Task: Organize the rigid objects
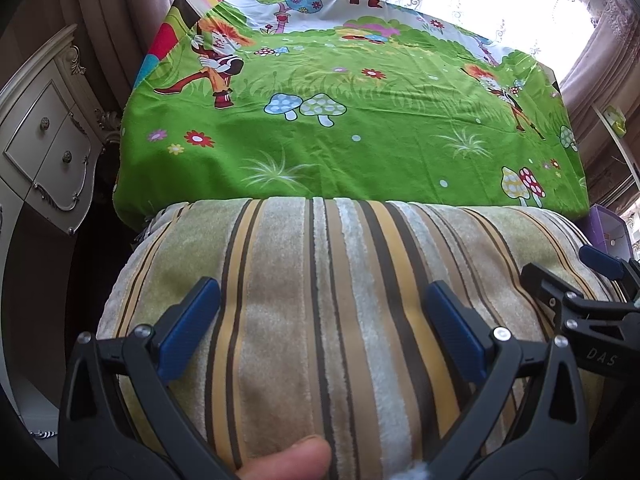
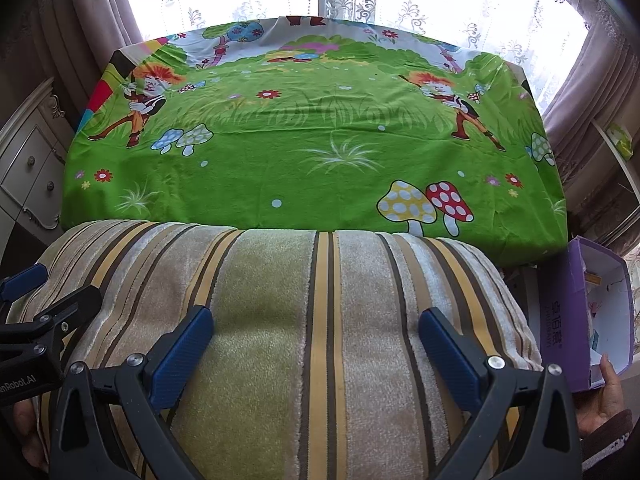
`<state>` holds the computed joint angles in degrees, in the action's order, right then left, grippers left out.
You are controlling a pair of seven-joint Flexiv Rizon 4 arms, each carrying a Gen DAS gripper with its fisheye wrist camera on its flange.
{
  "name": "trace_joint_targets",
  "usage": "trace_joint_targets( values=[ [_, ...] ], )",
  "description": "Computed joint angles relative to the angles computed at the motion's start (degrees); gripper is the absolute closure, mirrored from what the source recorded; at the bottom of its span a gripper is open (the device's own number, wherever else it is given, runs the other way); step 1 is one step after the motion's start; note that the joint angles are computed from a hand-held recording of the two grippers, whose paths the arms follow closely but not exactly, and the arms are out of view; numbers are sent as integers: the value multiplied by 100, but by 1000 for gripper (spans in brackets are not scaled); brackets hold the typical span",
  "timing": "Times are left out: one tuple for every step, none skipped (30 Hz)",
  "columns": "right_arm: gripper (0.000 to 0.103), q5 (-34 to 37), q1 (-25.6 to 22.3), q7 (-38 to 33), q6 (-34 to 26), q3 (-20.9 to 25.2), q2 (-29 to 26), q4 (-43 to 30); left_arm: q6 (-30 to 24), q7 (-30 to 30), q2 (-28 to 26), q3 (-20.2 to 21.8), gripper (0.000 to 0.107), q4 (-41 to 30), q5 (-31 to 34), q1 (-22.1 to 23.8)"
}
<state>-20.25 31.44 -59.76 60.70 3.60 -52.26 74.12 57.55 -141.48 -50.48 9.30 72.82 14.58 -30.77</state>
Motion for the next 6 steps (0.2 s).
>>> trace_joint_targets(
  values=[
    [0, 1, 2, 5, 2, -5, 1, 3, 13, 3, 4, -4, 4, 11, 2, 5],
    [0, -2, 11, 16, 3, -13, 0, 2, 29, 1, 9, -2, 4, 22, 7, 5],
    [0, -3, 11, 15, 4, -12, 2, 6, 71, -23, 20, 10, 4, 50, 20, -2],
    [0, -3, 9, 12, 7, -11, 2, 9, 106, -59, 24, 32, 4, 67, 37, -19],
    [0, -2, 7, 10, 11, -9, 4, 12, 112, -70, 14, 43, 4, 59, 45, -26],
    [0, -1, 12, 16, -1, -10, 0, 4, 109, -105, -10, 68, 4, 37, 57, -43]
  ],
)
